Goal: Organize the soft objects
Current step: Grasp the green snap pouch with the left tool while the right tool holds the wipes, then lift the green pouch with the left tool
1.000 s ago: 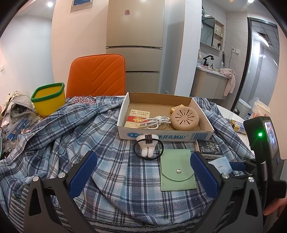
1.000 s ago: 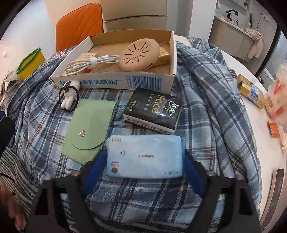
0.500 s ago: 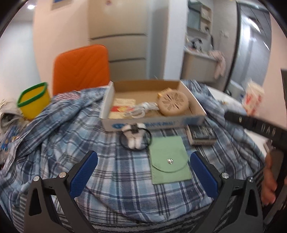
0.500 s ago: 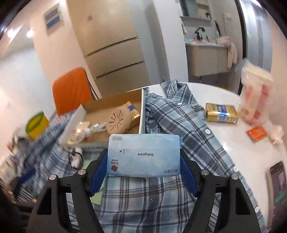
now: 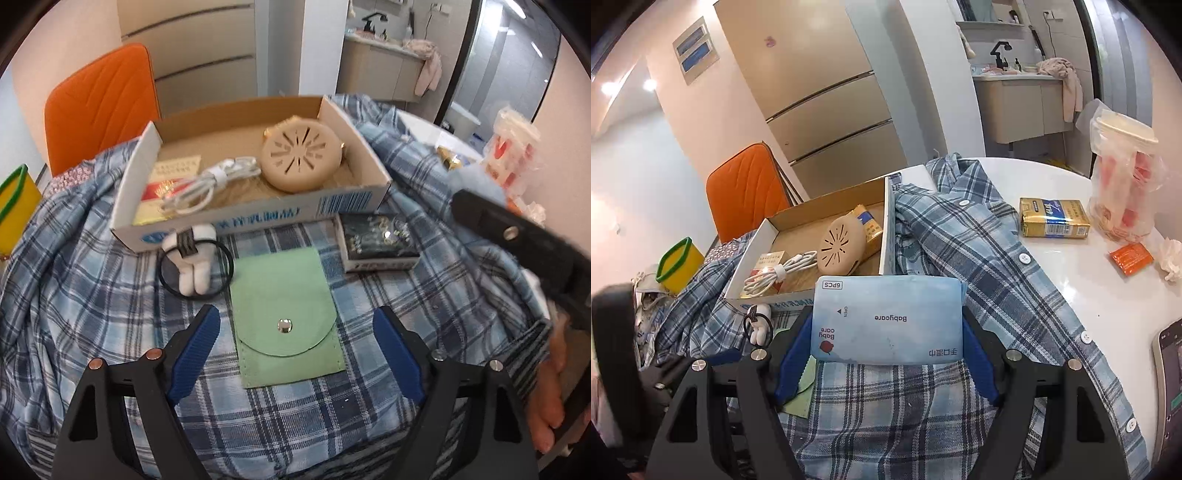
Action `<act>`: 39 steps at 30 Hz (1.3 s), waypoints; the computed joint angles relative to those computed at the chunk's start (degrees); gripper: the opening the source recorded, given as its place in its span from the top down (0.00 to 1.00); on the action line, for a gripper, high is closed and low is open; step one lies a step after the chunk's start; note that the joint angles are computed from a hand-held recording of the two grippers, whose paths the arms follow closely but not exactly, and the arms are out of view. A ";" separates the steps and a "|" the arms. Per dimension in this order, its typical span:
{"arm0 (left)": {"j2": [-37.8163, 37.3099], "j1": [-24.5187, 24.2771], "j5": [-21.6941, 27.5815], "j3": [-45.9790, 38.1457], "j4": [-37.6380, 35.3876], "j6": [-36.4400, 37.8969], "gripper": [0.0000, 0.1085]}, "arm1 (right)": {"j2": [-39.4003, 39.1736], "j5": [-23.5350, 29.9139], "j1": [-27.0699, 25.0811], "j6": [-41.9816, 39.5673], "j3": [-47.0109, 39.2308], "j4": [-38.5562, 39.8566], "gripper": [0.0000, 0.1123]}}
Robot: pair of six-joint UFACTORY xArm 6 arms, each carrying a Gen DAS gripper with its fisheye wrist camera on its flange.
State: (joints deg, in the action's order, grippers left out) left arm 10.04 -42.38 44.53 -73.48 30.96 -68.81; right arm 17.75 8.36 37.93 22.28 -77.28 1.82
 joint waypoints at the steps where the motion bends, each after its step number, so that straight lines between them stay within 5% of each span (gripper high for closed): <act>1: 0.54 0.10 0.04 -0.34 -0.32 0.12 0.23 | 0.02 0.18 0.00 -0.81 -0.07 1.22 0.32; 8: 2.69 0.45 0.76 -1.22 -1.96 1.62 0.24 | -0.03 0.88 0.31 -2.13 -0.17 2.16 0.32; 12: 3.71 0.45 1.53 -1.95 -2.26 1.91 0.36 | -0.43 0.32 0.24 1.23 0.31 -3.02 0.32; 20: 1.49 0.62 -1.94 0.76 -0.12 -0.61 0.37 | -0.31 0.98 0.19 1.82 0.07 -3.96 0.32; 28: -6.27 -1.72 -2.23 7.70 17.20 -16.50 0.37 | -0.62 -1.34 0.16 2.49 1.05 -5.46 0.32; 39: -12.08 -8.26 10.21 10.97 39.37 -31.00 0.37 | -1.01 -3.35 0.32 7.24 1.56 -14.44 0.32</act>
State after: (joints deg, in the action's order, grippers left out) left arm -2.04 -50.64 54.74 -62.51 70.33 -99.81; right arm 16.74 5.00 38.25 29.52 -75.72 -12.62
